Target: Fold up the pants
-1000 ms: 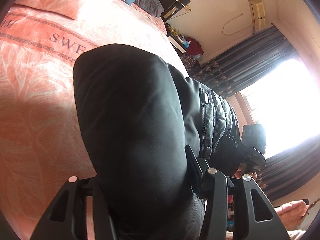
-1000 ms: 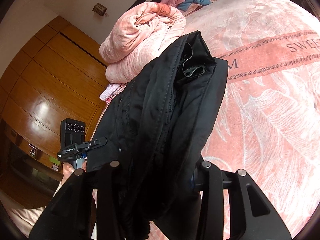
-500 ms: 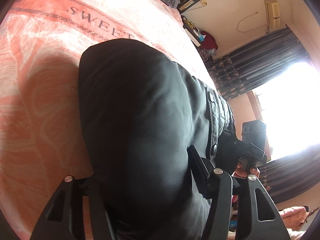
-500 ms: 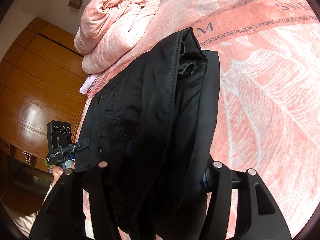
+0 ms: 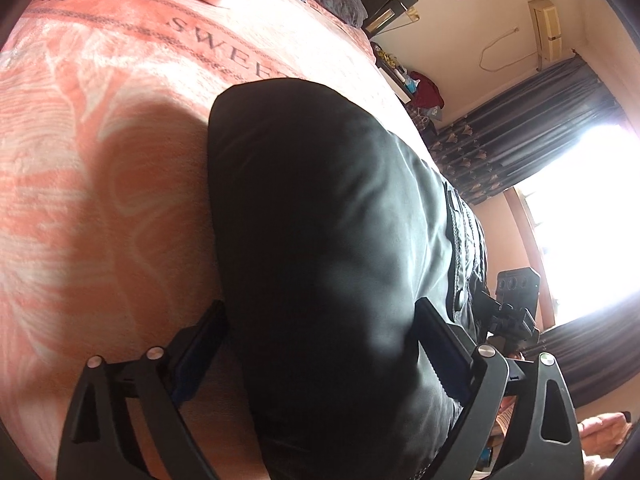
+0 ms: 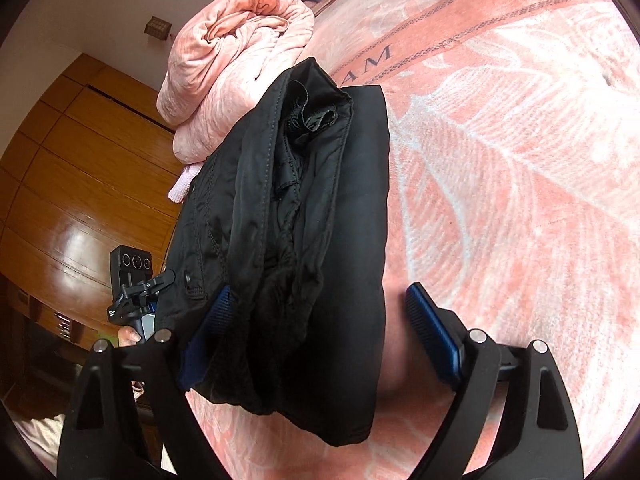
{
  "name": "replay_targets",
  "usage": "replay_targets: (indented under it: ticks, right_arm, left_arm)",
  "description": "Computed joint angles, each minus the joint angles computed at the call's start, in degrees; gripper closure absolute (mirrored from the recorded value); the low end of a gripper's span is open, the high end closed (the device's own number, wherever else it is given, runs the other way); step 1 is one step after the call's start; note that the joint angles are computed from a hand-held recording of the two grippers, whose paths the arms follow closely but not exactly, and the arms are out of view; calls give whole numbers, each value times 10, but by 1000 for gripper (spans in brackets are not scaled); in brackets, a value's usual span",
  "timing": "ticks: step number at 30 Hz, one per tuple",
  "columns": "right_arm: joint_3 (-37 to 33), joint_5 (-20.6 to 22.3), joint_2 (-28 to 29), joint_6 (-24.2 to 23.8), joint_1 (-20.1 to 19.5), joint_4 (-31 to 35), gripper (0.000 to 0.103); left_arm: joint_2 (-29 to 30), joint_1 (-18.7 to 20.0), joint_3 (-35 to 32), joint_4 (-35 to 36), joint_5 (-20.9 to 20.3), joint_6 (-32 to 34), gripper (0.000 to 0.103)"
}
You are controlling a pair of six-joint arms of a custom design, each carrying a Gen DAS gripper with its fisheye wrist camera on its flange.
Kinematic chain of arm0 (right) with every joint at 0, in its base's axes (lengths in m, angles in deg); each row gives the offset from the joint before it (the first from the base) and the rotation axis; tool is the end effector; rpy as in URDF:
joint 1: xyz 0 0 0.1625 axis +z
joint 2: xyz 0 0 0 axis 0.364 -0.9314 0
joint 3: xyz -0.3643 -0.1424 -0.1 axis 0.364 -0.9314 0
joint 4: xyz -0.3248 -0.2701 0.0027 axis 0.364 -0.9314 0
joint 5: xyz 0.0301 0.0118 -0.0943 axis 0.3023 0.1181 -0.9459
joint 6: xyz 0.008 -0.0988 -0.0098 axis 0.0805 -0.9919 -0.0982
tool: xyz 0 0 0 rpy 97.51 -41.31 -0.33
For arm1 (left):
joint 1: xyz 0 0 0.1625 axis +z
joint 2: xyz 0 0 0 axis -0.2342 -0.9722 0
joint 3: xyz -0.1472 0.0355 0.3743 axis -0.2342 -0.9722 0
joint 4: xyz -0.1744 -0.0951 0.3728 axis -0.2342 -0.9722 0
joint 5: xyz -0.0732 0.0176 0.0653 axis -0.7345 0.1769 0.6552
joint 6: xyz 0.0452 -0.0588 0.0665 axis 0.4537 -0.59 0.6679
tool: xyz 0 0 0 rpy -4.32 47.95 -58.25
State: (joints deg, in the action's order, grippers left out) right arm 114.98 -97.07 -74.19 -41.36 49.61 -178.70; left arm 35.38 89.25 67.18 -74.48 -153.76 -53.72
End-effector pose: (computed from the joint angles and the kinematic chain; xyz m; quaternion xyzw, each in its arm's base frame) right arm -0.0664 -0.6570 0.2144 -0.0135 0.9643 -0.2645 0.0053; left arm -0.0690 -0.7990 0.0803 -0.1601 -0.9806 0.1102 0.0240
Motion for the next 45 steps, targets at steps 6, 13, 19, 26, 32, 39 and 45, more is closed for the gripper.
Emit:
replay_targets:
  ticks: [6,13,19,26,32,39,45]
  right_arm:
    - [19,8,-7,11,2,-32,15]
    - [47,-43,-10,15,9,-81,16]
    - [67,-96,-23,34,30,-110,16]
    - [157,-230,-47,23,83,-252,10]
    - [198,-338,-32,65,114,-318,4]
    - [218,-458,9,59,163,-373,3]
    - [226,-479,24,46,201,-403,3]
  left_arm:
    - [-28,-1,45,-32,16,-12,8]
    - [-46,-7,99,-86,59,-18,5]
    - [-64,-26,130,-114,112,-35,6]
    - [-122,-73,240,-192,209,-28,4]
    - [-149,-107,319,-210,292,-44,4]
    - [-180,-141,397,-244,338,-36,4]
    - [-210,-170,434,-264,344,-43,4]
